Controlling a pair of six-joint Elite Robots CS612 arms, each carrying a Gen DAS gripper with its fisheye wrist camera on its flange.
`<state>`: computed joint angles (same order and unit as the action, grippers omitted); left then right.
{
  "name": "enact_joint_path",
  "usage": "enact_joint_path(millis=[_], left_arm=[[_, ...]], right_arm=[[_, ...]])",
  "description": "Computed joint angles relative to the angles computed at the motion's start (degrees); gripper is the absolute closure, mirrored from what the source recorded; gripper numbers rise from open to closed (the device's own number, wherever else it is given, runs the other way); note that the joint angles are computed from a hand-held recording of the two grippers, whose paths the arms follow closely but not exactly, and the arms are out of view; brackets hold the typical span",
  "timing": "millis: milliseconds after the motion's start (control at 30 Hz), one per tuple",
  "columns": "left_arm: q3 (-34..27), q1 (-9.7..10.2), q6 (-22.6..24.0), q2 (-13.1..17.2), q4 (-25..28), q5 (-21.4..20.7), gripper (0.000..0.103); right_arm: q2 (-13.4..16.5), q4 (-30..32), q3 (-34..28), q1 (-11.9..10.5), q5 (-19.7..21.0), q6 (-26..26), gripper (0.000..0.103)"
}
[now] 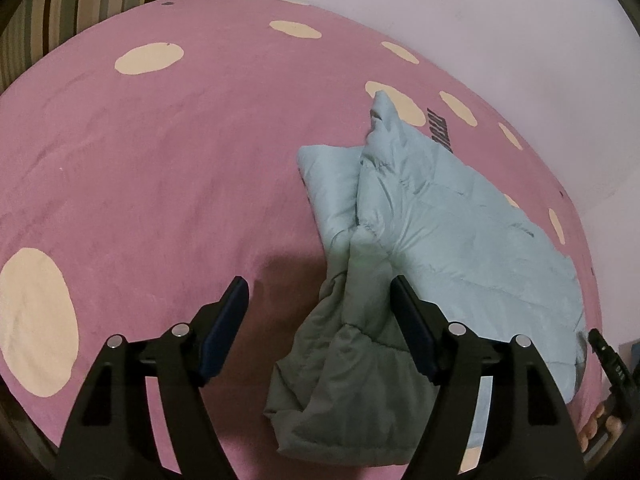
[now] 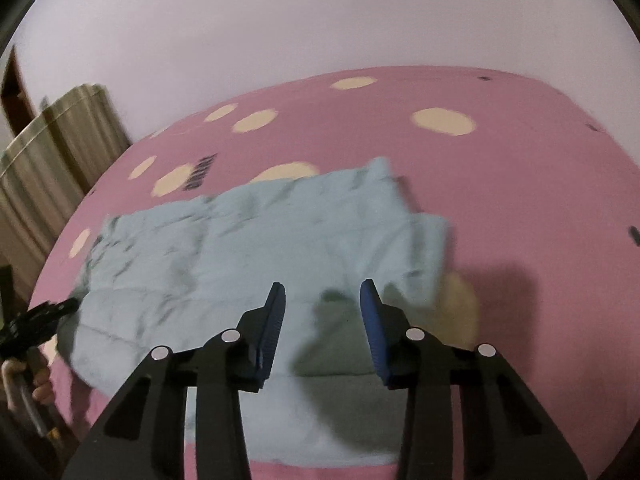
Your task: Fold large clothes
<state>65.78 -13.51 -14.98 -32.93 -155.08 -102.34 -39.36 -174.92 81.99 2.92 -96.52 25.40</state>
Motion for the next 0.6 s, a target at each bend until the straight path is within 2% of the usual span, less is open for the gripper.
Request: enact_joint_path(millis=[100, 267, 600], left_arm=[[-0.07, -0.05, 0.37, 0.01, 0.04, 0.55, 0.030], [0.67, 0.01, 0.51, -0.48, -0.30, 1.54, 0.029], [1.27, 0.86, -0.62, -0.77, -1.02, 0.54, 0.028]], right_arm=[[1.23, 1.75, -2.59, 0.73, 2.96, -1.98, 0.065], [3.69, 4.87, -7.68, 2.16, 5.05, -4.37, 0.065], [7.40, 9.59, -15.97, 4.03, 4.32, -6.10, 0.065]])
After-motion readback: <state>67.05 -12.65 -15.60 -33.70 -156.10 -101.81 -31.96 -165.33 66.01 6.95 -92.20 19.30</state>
